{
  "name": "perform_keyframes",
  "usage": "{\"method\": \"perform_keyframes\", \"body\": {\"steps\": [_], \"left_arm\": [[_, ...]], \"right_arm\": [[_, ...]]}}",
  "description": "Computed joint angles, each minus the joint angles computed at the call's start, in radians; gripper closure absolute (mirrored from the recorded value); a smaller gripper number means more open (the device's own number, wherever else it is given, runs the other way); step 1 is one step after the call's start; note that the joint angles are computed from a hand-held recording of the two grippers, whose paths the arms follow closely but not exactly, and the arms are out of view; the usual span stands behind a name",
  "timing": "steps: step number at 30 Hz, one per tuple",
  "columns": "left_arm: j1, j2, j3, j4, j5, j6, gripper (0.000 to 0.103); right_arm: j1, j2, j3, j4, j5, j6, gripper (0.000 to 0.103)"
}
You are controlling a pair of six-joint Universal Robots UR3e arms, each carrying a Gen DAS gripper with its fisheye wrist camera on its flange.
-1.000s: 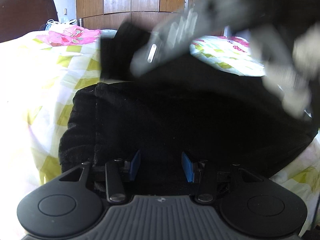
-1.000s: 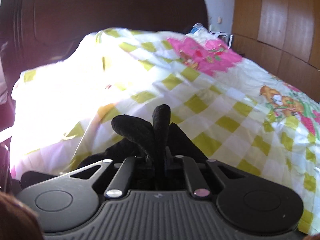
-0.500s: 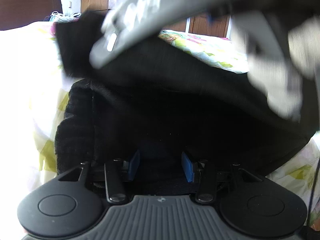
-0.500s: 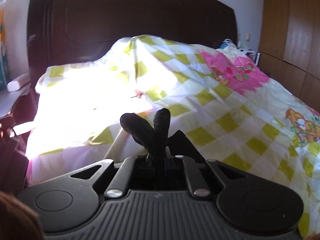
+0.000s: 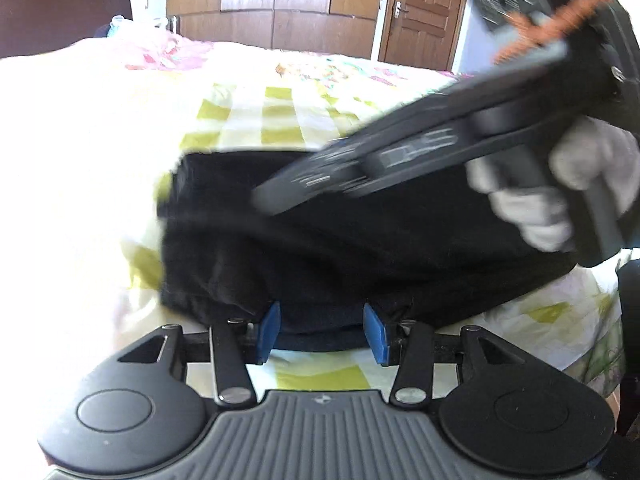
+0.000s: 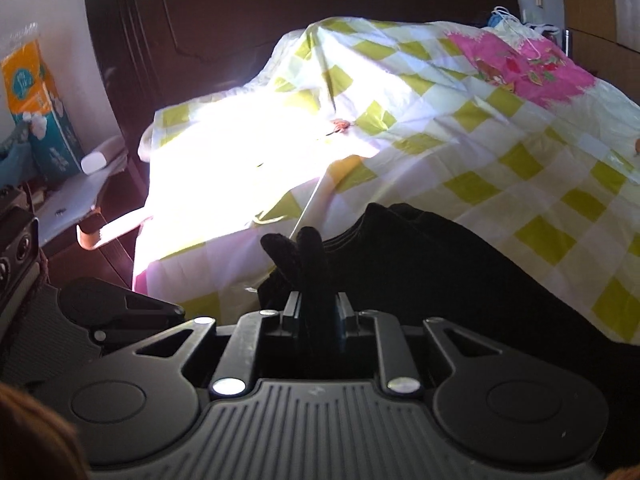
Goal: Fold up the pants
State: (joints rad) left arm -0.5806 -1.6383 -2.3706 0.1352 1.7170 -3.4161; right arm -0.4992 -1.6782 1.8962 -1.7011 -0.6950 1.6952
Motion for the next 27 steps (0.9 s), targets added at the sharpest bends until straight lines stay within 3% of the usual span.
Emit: {"method": "perform_keyframes", "body": {"steps": [2,4,9,12,14,15,18,21,24,27], "left_arm": [[-0.021,0.029,0.032,-0.036,0.039,0.009,0.046],[-0.022,0.012,0.071,-0.002,0.051,0.029,0.046],[-0.008,-0.232,0.288,0.122,0.027,0.086,0.045],[0.015,-0.387,0.474,-0.036,0.001,0.099,0.045],[0.022,-0.458,0.542,-0.134,-0.013,0.124,0.044],[0.01,-0.505,0.565,-0.125,0.004,0.136,0.044],[-0.058,-0.466,0.649,-0.268,0.083,0.118,0.044],[-0.078,-0.447,0.713,-0.33,0.085,0.13,0.044],[-0.094,-0.487,0.807,-0.382,0.077,0.15,0.044],[-0.103,-0.547,0.91,-0.45,0.066,0.156,0.044]], "right_arm": [[-0.114,-0.055,-0.032,0.137,0.006,-0.066,0.084],[-0.222,-0.07,-0.054,0.155,-0.005,-0.053,0.084],[-0.437,0.0,-0.056,-0.095,-0.09,0.165,0.081],[-0.513,0.101,-0.042,-0.298,-0.121,0.305,0.081],[-0.511,0.202,-0.108,-0.306,-0.136,0.36,0.084],[-0.496,0.246,-0.142,-0.313,-0.158,0.395,0.086],[-0.536,0.315,-0.229,-0.152,-0.1,0.369,0.081],[-0.6,0.365,-0.328,0.042,-0.065,0.292,0.077],[-0.645,0.449,-0.462,0.234,-0.056,0.226,0.062],[-0.621,0.557,-0.593,0.37,-0.111,0.179,0.058]]}}
